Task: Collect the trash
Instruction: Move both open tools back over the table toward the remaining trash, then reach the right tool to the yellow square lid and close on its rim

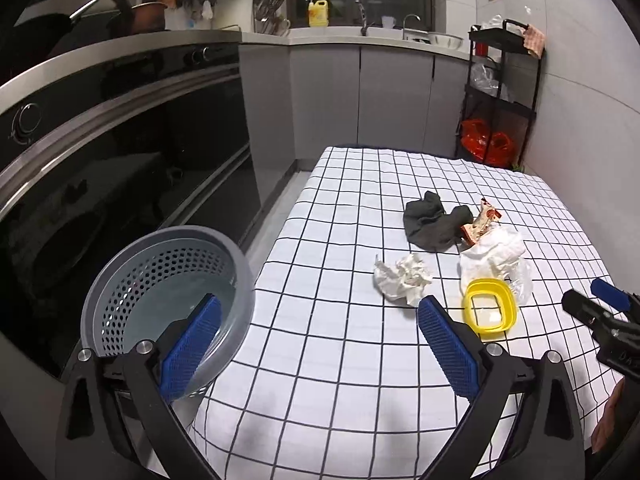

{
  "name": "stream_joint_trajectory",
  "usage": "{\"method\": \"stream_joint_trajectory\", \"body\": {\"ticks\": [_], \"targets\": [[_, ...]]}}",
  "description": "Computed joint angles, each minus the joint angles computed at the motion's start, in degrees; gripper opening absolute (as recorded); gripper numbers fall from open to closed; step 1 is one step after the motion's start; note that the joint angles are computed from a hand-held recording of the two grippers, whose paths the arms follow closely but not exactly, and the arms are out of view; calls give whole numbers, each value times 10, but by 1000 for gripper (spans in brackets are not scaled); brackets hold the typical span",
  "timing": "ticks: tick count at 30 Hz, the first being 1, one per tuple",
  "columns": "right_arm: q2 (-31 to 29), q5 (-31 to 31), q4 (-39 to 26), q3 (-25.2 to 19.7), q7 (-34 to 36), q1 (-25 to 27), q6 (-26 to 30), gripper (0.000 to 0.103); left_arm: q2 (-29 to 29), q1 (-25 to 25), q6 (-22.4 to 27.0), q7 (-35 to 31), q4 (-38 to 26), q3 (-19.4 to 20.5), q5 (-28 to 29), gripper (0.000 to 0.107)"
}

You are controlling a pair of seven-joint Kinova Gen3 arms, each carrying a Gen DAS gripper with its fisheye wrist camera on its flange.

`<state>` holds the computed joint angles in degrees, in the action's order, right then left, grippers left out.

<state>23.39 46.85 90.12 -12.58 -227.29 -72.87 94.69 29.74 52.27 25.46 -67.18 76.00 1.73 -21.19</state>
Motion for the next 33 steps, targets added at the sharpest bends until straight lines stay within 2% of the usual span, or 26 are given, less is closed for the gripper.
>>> {"method": "stream_joint_trajectory", "body": {"ticks": [3, 9, 14, 19, 22, 26, 30, 33], "targets": [[-2, -4, 6, -2, 2, 3, -9, 86, 13, 16, 12, 7, -24, -9, -12, 97], [9, -1, 1, 6, 11, 9, 9, 86, 53, 14, 55, -17, -96, 6, -5, 97], [-3, 4, 17, 8, 47, 42, -34, 86, 101, -2, 107, -71, -177, 31, 25, 97], [32, -7, -13, 25, 93, 60, -17, 86, 112, 6, 61, -66, -163, 8, 32, 97], [30, -14, 2, 29, 98, 68, -45, 86, 128, -1, 86, -96, -188, 19, 46, 97], [14, -14, 34, 31, 60, 69, -77, 86, 141, 3, 102, -113, -204, 13, 50, 97], [-6, -13, 68, 24, 18, 82, -131, 86, 143, 7, 87, -107, -198, -4, 45, 97], [-3, -27, 65, 21, 13, 95, -152, 86, 154, 3, 98, -103, -218, -5, 49, 97]]}}
